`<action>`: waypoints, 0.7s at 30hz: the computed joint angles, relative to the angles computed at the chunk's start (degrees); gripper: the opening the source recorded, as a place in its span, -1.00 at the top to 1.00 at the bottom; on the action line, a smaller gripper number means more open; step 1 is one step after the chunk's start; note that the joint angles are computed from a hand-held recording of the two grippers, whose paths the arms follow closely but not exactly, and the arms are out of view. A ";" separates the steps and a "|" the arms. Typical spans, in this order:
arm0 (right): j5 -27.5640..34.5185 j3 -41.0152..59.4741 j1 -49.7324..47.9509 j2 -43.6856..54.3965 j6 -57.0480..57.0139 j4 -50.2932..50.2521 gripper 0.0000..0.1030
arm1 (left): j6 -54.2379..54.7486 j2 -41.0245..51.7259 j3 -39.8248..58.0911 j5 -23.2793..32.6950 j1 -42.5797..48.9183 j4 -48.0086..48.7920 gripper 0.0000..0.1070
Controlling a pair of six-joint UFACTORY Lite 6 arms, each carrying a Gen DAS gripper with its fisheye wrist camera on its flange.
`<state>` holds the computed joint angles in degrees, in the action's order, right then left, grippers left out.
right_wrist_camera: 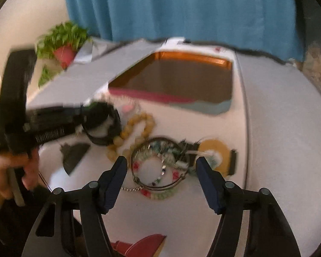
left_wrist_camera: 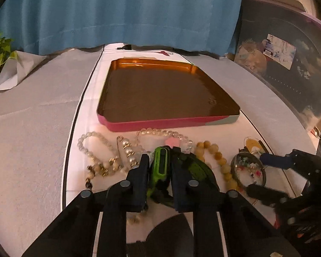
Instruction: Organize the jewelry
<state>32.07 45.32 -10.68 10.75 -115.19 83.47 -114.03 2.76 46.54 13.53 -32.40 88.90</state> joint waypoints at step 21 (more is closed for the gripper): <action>7.52 -7.86 -14.15 -11.22 6.97 -11.24 -0.19 | 20.21 -15.27 -10.39 1.60 -7.27 -25.69 0.77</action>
